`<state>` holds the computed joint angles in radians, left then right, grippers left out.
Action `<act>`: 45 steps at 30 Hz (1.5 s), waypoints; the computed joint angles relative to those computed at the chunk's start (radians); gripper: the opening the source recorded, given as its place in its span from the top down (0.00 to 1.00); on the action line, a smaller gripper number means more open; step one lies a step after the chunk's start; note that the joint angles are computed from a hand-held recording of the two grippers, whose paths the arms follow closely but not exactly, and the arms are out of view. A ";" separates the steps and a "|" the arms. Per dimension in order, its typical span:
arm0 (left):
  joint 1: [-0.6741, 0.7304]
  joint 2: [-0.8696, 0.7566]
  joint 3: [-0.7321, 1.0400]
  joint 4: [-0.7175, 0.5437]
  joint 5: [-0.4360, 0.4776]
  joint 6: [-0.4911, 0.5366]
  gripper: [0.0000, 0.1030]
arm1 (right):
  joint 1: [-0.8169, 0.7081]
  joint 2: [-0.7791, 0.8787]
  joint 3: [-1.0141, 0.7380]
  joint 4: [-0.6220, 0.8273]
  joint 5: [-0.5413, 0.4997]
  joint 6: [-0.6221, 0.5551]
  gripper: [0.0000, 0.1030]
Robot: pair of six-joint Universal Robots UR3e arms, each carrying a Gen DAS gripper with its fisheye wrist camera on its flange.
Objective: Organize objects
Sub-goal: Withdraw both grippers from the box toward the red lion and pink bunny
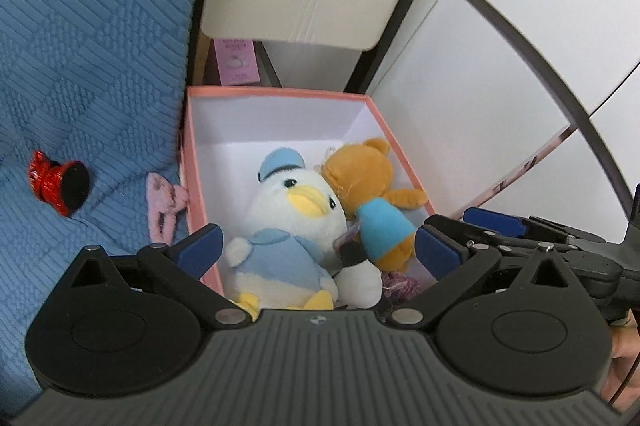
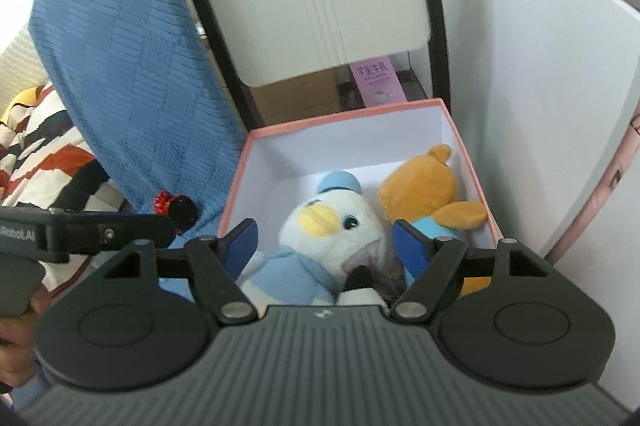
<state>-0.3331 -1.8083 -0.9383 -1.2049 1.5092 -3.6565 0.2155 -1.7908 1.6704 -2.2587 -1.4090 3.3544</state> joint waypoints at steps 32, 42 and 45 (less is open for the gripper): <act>0.441 0.827 -0.875 0.111 -0.149 0.197 0.00 | 0.539 0.445 -0.332 -0.096 -0.308 0.297 0.27; 0.634 0.946 -1.060 0.138 -0.256 0.273 0.00 | 0.598 0.565 -0.436 -0.073 -0.377 0.291 0.26; 0.713 0.954 -1.130 0.183 -0.323 0.278 0.00 | 0.609 0.609 -0.469 -0.079 -0.404 0.268 0.27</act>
